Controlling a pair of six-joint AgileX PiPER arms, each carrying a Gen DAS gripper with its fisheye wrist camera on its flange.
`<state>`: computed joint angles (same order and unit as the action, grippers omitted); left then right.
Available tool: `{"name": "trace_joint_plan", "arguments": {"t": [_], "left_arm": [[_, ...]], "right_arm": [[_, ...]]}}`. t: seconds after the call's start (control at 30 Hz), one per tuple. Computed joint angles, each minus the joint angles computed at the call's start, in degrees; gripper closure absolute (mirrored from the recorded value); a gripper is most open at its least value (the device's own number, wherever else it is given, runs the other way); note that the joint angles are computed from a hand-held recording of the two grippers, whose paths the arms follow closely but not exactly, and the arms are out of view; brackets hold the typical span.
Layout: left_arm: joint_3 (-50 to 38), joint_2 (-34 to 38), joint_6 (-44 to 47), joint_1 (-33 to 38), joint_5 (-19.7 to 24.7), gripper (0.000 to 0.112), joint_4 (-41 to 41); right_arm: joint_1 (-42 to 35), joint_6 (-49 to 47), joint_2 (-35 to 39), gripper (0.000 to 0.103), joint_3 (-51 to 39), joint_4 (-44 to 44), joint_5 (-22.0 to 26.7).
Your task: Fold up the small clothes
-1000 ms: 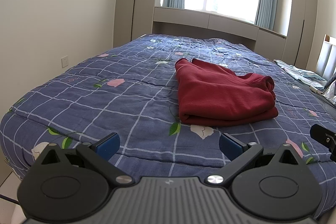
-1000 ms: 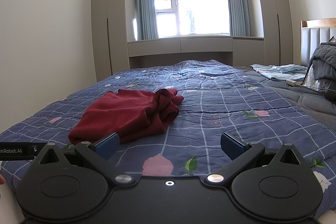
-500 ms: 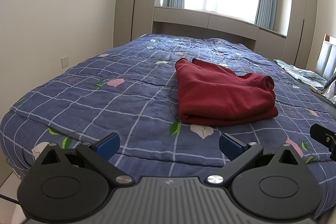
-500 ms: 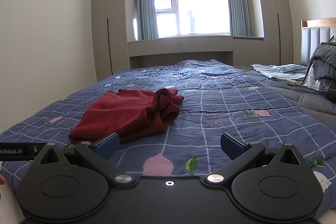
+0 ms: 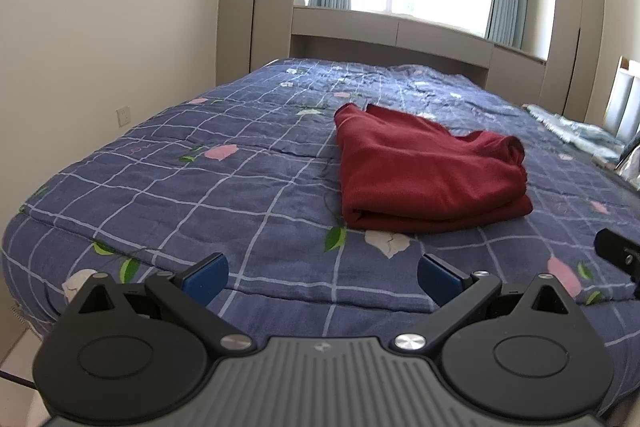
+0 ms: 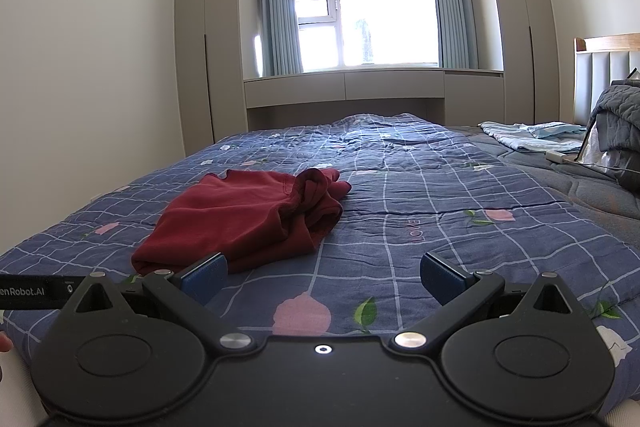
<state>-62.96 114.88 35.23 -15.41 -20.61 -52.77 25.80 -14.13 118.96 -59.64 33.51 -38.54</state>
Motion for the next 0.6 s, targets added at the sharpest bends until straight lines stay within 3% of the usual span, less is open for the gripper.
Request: {"name": "trace_joint_plan", "arguments": {"t": [0.1,0.6], "left_arm": [[-0.91,0.26,7.98,-0.52,-0.17,0.010,-7.55],[-1.61,0.42,11.34,-0.29,-0.24,0.010,-11.66]], "right_arm": [[0.00,-0.02,-0.01,0.001,-0.02,0.04,0.02],[0.24,-0.23,-0.03,0.001,0.02,0.35,0.20]]}}
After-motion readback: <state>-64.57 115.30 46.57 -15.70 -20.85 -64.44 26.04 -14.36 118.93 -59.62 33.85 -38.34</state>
